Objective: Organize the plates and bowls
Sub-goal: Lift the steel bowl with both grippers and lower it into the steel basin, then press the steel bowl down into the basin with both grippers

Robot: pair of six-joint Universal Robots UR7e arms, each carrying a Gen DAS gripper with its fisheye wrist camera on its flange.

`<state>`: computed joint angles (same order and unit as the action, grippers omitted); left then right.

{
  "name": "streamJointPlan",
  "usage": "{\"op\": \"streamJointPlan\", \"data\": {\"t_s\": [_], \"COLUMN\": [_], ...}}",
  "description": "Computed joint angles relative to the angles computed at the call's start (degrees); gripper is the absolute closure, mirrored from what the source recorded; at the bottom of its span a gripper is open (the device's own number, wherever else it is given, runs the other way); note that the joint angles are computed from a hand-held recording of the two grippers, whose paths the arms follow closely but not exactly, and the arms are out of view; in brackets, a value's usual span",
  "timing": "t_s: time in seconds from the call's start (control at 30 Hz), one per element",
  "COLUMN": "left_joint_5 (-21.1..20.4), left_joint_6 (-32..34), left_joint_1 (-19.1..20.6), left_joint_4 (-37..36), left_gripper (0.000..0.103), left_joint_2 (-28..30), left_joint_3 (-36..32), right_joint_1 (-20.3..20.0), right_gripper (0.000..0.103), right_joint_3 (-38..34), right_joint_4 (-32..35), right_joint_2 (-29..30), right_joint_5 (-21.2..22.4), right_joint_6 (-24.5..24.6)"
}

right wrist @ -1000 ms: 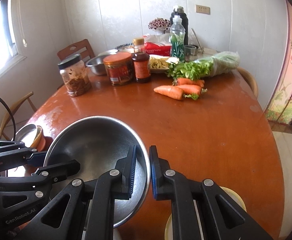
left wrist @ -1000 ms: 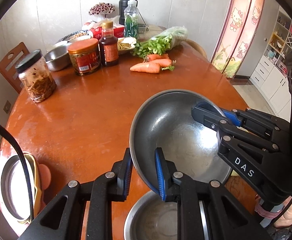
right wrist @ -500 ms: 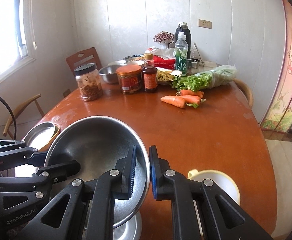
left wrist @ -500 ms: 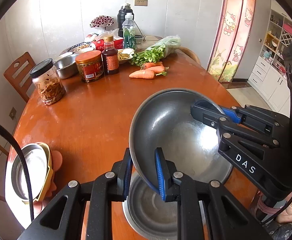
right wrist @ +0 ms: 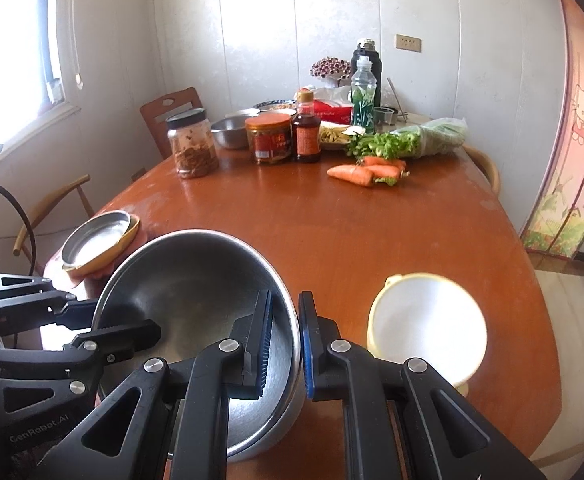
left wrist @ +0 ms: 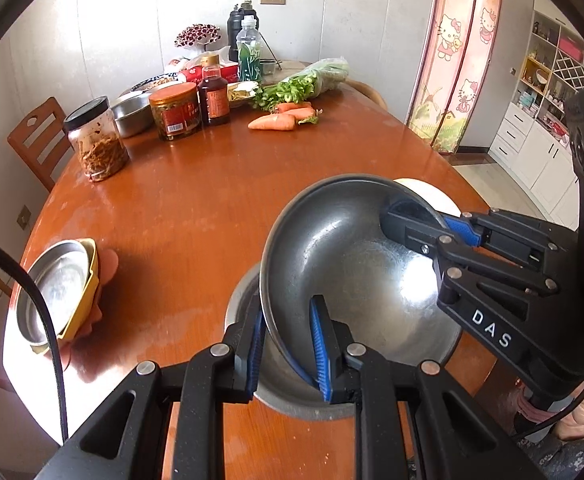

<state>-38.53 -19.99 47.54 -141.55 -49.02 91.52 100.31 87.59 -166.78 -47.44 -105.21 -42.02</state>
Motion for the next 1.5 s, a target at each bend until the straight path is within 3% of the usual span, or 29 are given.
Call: {"op": "streamJointPlan", "data": {"t_s": [0.43, 0.93, 1.5], "left_joint_5": [-0.15, 0.7, 1.01], "left_joint_6": [-3.17, -3.52, -0.75], "left_joint_1": [0.43, 1.77, 2.05], "left_joint_4": [1.96, 4.3, 2.17], "left_gripper": [0.08, 0.08, 0.08], "left_joint_2": [0.25, 1.09, 2.29], "left_joint_3": [1.59, 0.52, 0.15], "right_joint_1": [-1.09, -0.8, -1.68], "right_gripper": [0.09, 0.09, 0.09], "right_joint_3": [4.24, 1.86, 1.18], "right_joint_4": [-1.57, 1.0, 1.92], "right_joint_2": [-1.04, 1.82, 1.72], "right_joint_5": [-1.01, -3.96, -3.84], "right_joint_6": [-1.43, -2.15, -1.11]}}
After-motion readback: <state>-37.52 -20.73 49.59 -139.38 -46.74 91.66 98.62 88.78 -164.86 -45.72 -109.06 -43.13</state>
